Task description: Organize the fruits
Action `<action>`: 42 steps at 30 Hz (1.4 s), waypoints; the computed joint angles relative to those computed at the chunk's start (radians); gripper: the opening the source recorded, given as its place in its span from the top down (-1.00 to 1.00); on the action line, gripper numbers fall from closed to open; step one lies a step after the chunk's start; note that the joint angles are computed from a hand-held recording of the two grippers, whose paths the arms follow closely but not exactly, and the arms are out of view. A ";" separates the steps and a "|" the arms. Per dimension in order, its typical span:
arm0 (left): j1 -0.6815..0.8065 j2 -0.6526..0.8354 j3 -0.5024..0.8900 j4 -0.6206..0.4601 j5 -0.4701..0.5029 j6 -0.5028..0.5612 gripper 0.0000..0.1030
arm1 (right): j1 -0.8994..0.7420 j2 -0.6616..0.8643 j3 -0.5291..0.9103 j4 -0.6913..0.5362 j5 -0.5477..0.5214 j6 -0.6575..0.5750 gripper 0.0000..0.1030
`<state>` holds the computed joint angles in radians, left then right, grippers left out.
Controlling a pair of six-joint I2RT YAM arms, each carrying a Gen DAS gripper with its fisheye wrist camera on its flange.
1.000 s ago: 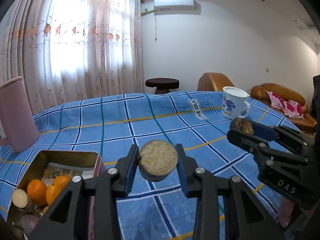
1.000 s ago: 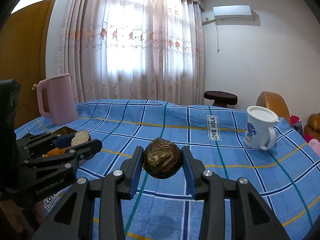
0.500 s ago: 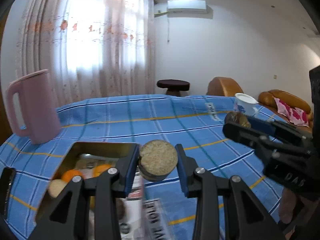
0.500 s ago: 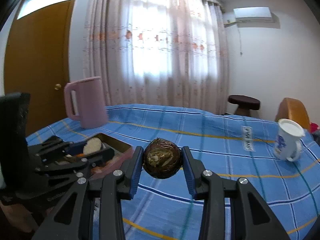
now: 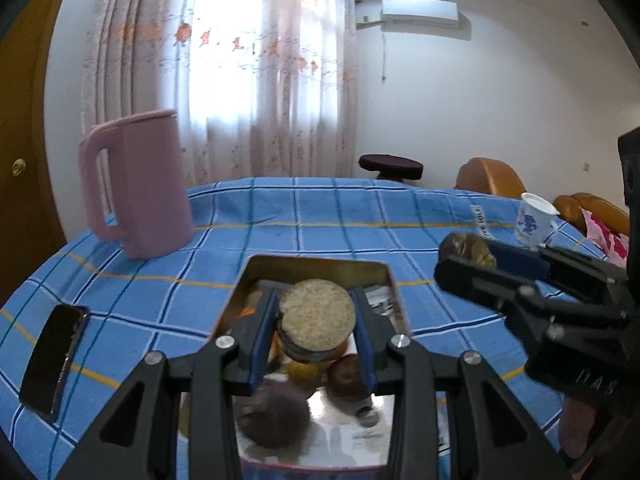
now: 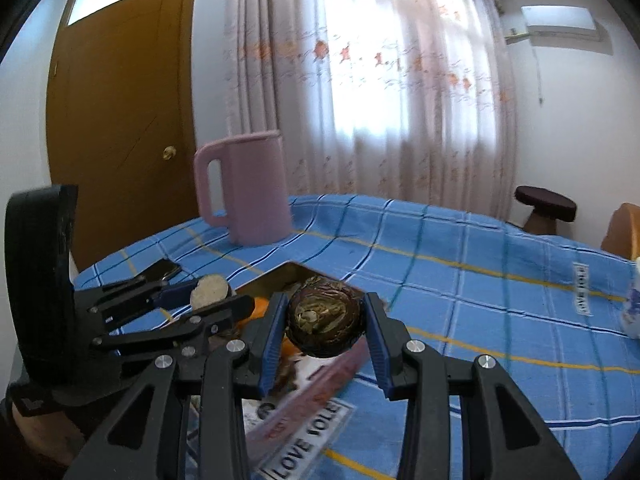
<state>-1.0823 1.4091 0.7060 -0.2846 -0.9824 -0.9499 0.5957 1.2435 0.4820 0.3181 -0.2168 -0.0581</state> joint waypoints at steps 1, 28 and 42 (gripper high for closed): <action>0.004 -0.009 -0.012 -0.002 0.004 -0.008 0.26 | 0.017 0.033 0.011 0.007 0.003 0.002 0.21; -0.034 -0.100 -0.076 -0.136 -0.033 -0.147 -0.47 | 0.123 0.209 0.080 -0.069 0.060 -0.012 -0.11; -0.116 -0.154 -0.060 -0.295 -0.129 -0.301 -0.74 | 0.055 -0.026 -0.024 -0.085 0.139 0.047 -0.13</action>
